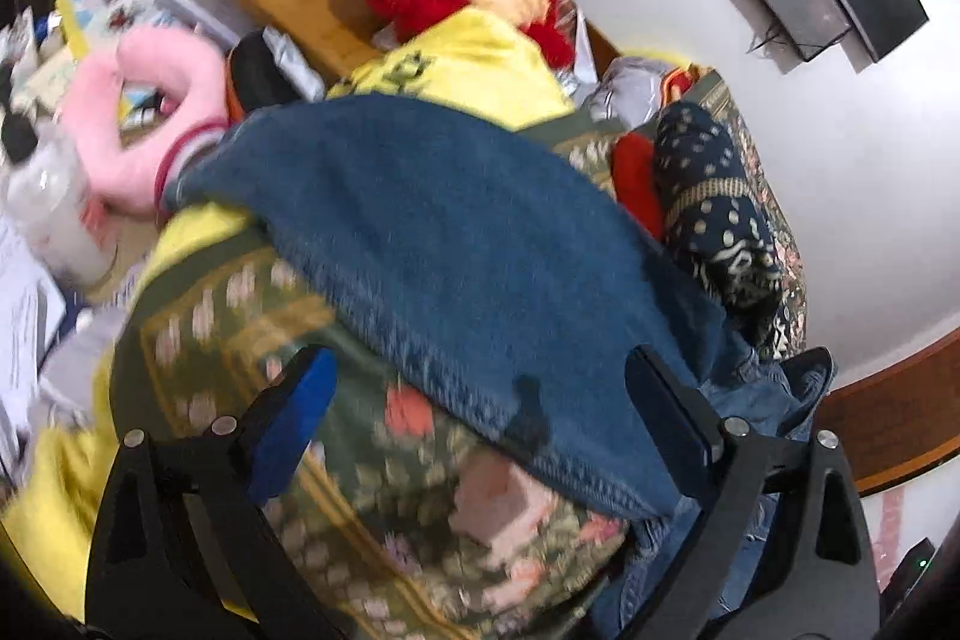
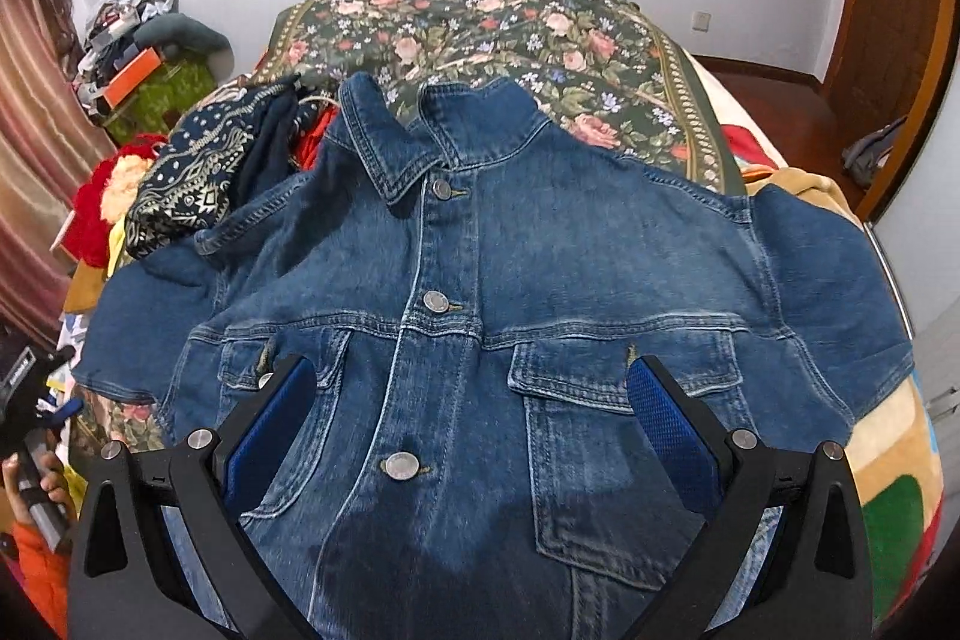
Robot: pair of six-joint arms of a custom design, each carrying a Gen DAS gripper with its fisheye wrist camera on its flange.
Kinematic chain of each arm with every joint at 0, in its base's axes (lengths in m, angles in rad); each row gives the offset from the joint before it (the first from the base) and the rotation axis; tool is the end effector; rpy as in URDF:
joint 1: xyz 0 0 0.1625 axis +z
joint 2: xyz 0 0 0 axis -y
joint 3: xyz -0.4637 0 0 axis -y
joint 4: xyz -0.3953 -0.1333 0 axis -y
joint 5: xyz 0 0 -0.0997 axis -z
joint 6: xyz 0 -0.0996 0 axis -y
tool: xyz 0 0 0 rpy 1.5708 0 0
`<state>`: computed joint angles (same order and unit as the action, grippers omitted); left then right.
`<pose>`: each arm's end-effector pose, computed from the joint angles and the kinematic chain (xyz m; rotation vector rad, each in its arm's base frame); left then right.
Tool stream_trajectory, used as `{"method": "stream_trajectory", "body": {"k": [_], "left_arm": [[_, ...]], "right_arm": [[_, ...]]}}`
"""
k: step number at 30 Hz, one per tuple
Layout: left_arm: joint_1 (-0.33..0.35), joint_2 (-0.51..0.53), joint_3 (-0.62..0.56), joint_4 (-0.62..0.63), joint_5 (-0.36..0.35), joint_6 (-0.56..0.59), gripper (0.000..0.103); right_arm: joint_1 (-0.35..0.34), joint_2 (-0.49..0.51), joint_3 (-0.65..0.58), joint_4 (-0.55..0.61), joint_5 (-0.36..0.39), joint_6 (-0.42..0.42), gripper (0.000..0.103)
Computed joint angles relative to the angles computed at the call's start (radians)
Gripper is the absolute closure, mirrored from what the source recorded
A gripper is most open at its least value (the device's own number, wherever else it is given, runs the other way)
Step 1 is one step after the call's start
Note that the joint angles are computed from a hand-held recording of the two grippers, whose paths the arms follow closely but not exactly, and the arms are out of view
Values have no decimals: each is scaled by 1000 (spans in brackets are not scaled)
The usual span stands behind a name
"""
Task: Fold large clothes
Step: 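Grasp the jacket sleeve with the left gripper and lift it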
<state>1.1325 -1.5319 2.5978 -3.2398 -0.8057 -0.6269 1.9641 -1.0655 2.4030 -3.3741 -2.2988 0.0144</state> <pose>0.0422 -0.3866 0.2773 -0.5515 2.4800 -1.1905 0.2299 -0.3792 0.1620 0.2408 -2.4168 0.7485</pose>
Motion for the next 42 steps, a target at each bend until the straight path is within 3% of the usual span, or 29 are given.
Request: {"method": "stream_trajectory", "body": {"k": [3, 7, 11, 12, 14, 17, 18, 22, 27, 30, 33, 37, 42], "left_arm": [[57, 34, -42, -41, -30, 82, 6], [176, 69, -91, -135, -161, 143, 7], [264, 89, -143, -154, -239, 142, 18], [278, 95, -157, -148, -238, 135, 20], [291, 103, -186, -97, -206, 109, 36], [299, 110, -212, -65, -180, 95, 44], [286, 107, -219, -37, -148, 86, 47], [209, 79, -226, 58, -30, 91, 90], [48, 35, -193, 10, 65, 178, 93], [-85, 21, -189, -24, 120, 255, 93], [-216, 38, -200, -64, 130, 338, 93], [-333, 111, -238, -78, 141, 412, 93], [-408, 262, -302, -105, 70, 463, 93]], "right_arm": [[-3, 9, -7, 7, 1, -2, 0], [-3, 10, -8, 4, -6, -8, 0], [-2, 0, -6, 3, -11, 3, 0], [-1, -4, -4, 2, -12, 6, 0], [5, -9, -2, -3, -13, 12, 0], [13, -21, 4, -9, -21, 17, 0], [15, -26, 6, -7, -25, 19, 0], [27, -49, 17, -2, -43, 33, 0], [34, -81, 40, -28, -49, 45, 0], [37, -85, 48, -60, -55, 19, 0], [30, -91, 53, -88, -48, -8, 0], [14, -112, 57, -100, -26, -62, 0], [-13, -145, 77, -137, 15, -110, 0]]}}
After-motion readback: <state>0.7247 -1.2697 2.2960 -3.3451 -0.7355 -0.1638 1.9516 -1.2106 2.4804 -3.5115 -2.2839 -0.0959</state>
